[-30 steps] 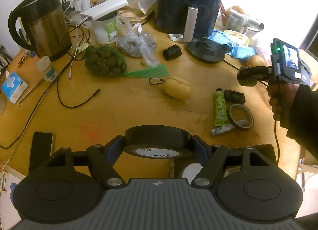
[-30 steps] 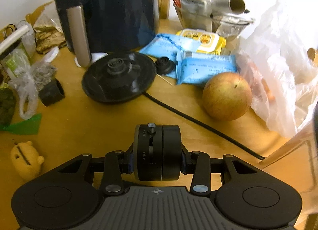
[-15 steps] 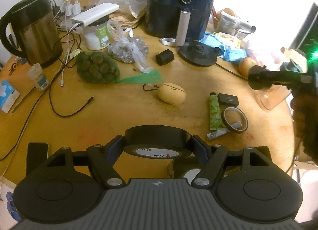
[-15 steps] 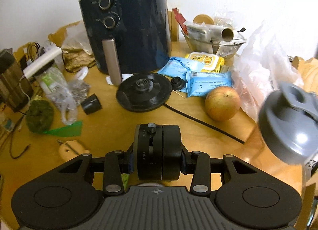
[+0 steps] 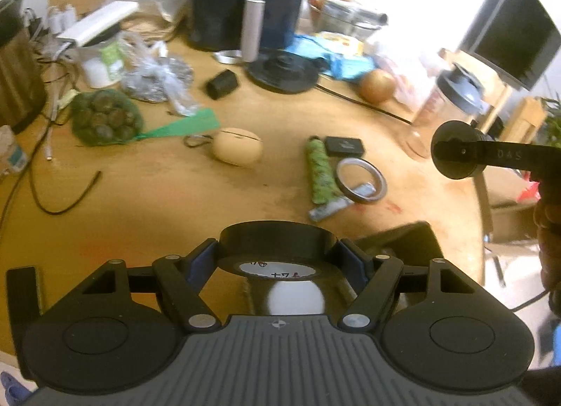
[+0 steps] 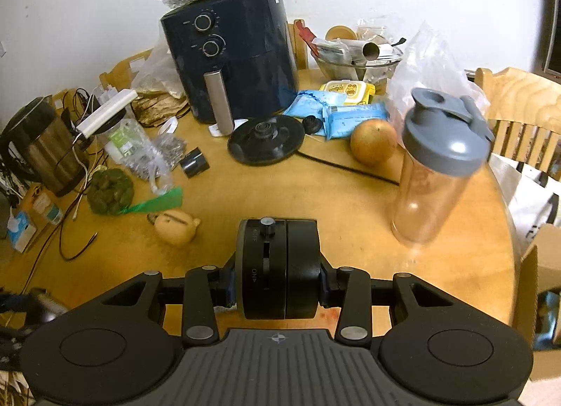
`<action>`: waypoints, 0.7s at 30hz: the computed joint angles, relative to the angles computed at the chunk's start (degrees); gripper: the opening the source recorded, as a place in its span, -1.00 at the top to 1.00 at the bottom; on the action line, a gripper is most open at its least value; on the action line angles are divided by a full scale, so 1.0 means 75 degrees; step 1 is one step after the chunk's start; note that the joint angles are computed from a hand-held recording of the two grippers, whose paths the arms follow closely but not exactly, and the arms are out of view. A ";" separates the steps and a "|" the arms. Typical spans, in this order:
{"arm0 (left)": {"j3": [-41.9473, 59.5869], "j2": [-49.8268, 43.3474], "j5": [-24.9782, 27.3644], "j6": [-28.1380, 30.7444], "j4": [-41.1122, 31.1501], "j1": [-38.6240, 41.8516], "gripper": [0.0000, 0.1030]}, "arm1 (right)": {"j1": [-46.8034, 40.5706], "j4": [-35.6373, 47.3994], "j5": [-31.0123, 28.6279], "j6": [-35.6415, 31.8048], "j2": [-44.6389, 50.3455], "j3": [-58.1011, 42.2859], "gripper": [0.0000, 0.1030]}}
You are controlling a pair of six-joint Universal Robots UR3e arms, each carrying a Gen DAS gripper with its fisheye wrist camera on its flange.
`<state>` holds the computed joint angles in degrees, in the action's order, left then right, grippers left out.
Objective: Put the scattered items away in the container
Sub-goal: 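Carry the tape roll over the cardboard box and open the left gripper while the right carries the cylinder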
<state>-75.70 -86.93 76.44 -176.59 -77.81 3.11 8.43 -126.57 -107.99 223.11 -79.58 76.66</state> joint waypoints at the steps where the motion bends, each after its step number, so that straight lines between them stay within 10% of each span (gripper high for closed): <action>1: -0.0029 0.0005 -0.0018 0.0004 -0.0015 -0.0056 -0.42 | 0.0069 0.0045 -0.0028 0.0082 -0.0083 0.0066 0.16; 21: -0.1048 0.0347 0.0853 -0.2120 -0.0145 -0.1246 -0.42 | -0.0138 -0.1024 0.1577 -0.0416 -0.1786 0.2612 0.16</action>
<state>-83.56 -84.33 82.84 -192.49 -78.90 -6.23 7.39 -134.25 -96.16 219.98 -92.98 96.25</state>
